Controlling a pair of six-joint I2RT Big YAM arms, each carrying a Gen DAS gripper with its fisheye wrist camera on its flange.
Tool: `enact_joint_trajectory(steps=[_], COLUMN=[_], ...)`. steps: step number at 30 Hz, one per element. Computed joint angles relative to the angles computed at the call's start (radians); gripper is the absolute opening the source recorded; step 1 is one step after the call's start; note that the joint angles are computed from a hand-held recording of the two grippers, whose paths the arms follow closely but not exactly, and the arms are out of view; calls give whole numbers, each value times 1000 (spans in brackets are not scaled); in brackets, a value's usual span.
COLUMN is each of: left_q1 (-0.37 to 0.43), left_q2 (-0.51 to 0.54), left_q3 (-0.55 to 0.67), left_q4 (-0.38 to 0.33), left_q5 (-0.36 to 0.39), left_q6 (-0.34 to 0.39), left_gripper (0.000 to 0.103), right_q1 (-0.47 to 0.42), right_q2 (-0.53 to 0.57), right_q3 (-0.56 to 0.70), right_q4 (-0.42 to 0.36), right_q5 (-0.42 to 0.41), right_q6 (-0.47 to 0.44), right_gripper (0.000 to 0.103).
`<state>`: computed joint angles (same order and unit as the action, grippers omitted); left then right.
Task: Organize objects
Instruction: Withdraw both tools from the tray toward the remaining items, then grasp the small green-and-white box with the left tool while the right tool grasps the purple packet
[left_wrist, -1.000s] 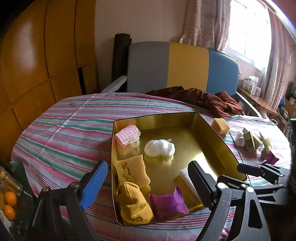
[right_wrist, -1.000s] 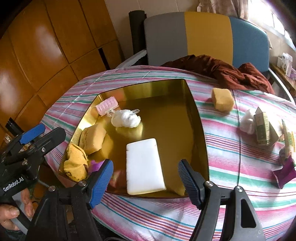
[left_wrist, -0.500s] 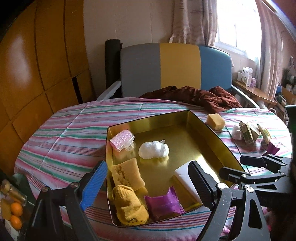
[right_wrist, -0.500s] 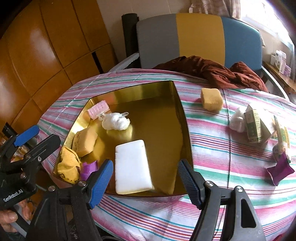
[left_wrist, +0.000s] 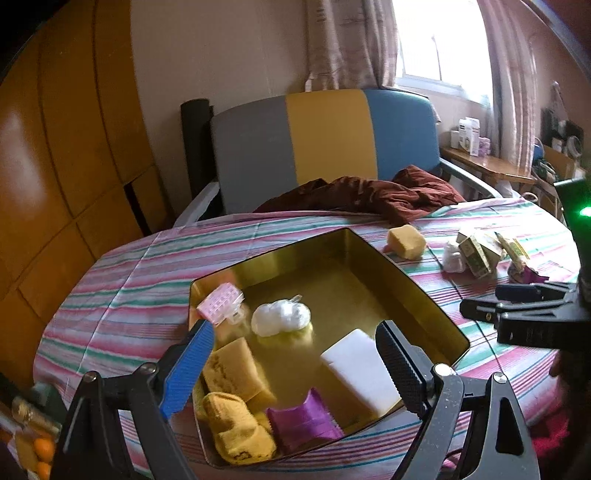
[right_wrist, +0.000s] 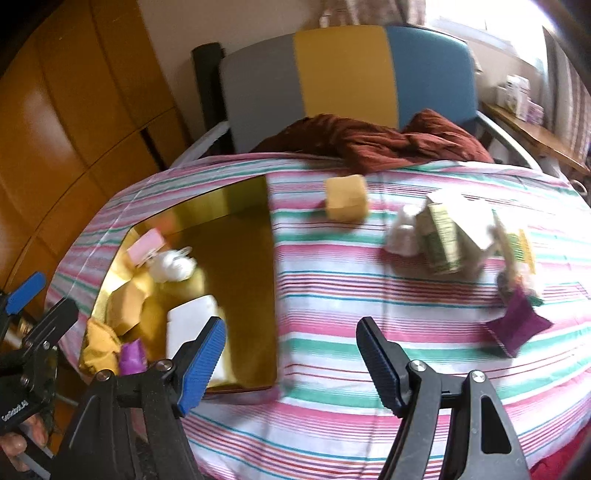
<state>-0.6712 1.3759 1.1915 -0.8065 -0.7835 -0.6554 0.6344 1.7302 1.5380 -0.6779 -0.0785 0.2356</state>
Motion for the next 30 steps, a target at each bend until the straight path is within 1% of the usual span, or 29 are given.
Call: enact_joint_trajectory(steps=[14,20,26,30], left_q1=[-16,-21,-25,-25], left_q2=[86,129,174,205], left_q3=[87,130,175,207], left_q4=[52,67,85,100], left_q5=[41,69,100,129], left_q6=[122,167,215,245], left_gripper=[90,90,90,90], right_q1=[-110,-153,-203,-250], right_q2=[-22,-30,-19,0], right_q3=[0,2,14,28], right_q4=[-13,-17,-40,-51], right_q5=[64,92,106,95], right_q6=[16,6,2,29], right_gripper=[74,74,74,74])
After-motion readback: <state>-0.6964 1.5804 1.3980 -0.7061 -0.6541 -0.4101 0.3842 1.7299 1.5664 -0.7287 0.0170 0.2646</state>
